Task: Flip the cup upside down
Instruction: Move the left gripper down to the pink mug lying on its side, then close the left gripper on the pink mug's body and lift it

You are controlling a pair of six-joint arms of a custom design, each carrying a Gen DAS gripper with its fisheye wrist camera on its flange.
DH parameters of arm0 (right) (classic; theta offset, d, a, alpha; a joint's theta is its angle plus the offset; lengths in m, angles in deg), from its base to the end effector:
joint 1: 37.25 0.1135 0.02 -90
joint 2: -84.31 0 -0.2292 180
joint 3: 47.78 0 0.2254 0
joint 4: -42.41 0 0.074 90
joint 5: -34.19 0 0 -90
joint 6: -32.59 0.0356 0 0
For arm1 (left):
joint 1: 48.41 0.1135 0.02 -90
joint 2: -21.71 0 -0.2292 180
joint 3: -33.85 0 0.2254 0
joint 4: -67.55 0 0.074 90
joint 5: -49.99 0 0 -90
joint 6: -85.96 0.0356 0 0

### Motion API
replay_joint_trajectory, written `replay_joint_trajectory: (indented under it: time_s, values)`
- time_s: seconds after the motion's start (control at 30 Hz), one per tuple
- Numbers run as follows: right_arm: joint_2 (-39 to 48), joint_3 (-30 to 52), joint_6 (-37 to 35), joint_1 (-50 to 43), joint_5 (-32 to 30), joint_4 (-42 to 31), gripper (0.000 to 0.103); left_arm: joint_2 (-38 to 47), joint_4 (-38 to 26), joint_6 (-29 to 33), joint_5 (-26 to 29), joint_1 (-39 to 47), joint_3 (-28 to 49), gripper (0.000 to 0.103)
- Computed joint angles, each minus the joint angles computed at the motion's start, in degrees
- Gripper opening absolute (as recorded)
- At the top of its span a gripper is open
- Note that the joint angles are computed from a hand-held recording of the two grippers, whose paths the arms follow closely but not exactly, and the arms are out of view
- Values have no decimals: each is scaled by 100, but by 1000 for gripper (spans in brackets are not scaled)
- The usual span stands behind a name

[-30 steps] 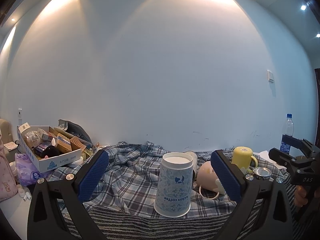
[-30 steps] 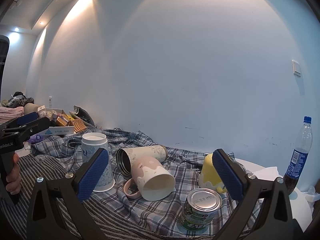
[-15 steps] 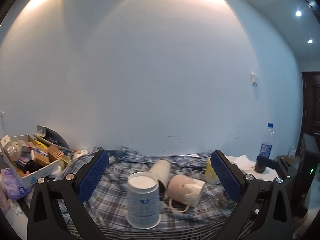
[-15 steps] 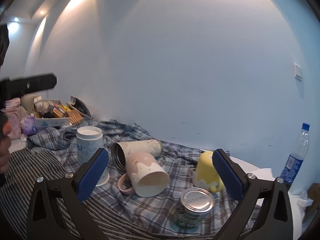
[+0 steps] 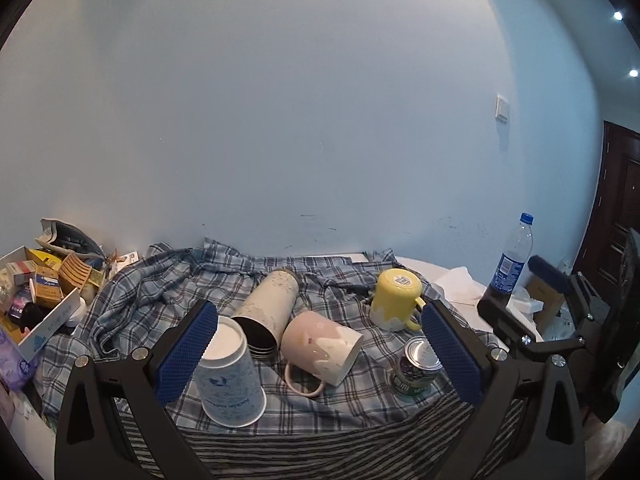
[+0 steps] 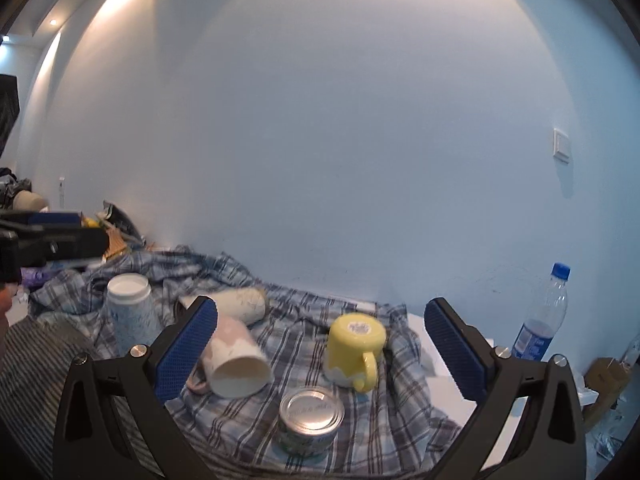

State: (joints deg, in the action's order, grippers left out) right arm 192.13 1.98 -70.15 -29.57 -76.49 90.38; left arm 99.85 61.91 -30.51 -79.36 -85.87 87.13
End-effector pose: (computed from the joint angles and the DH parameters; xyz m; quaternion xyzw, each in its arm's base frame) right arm 0.3105 0.0546 0.1216 -0.2471 0.7217 0.1096 0.6372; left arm 0.2240 -0.1432 0.1915 -0.0880 0.8298 0.0006 0.5511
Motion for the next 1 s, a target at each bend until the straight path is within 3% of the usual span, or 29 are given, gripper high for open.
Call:
replay_joint_trajectory:
  time_s: [0.1, 0.17, 0.23, 0.3, 0.4, 0.43, 0.5, 0.6, 0.77, 0.9, 1.0]
  values:
    - [-211, 301, 110, 20, 153, -567, 103, 570, -521, 17, -137, 67, 783, 103]
    - [-249, 602, 188, 37, 251, -1114, 103, 989, -1035, 45, 414, 339, 1428, 103]
    - [-73, 857, 252, 101, 388, -1311, 103, 1278, -1277, -298, 1180, 661, 1794, 103]
    - [160, 925, 365, 181, 645, -1120, 102, 1544, -1278, -639, 1833, 970, 1976, 103]
    - [475, 1167, 645, 218, 888, -1157, 90, 2116, -1666, -969, 2207, 1252, 2545, 99]
    - [611, 1226, 778, 200, 915, -1063, 85, 2274, -1834, -1085, 2288, 1311, 2710, 85]
    - [919, 1188, 1001, 159, 1135, -471, 79, 2392, -1992, -1382, 2475, 1381, 2777, 68]
    - [1137, 1196, 1028, 129, 1352, -56, 76, 2714, -1971, -1425, 2699, 1443, 2998, 68]
    - [1310, 1212, 703, 300, 1584, 96, 73, 3898, -2846, -1739, 3063, 1710, 4528, 68]
    - [1503, 1612, 359, 434, 1473, -697, 62, 5114, -4039, -1840, 2939, 1847, 6189, 68]
    - [1664, 2270, 352, 372, 1082, -1928, 43, 5650, -4544, -1796, 2818, 1814, 6836, 69]
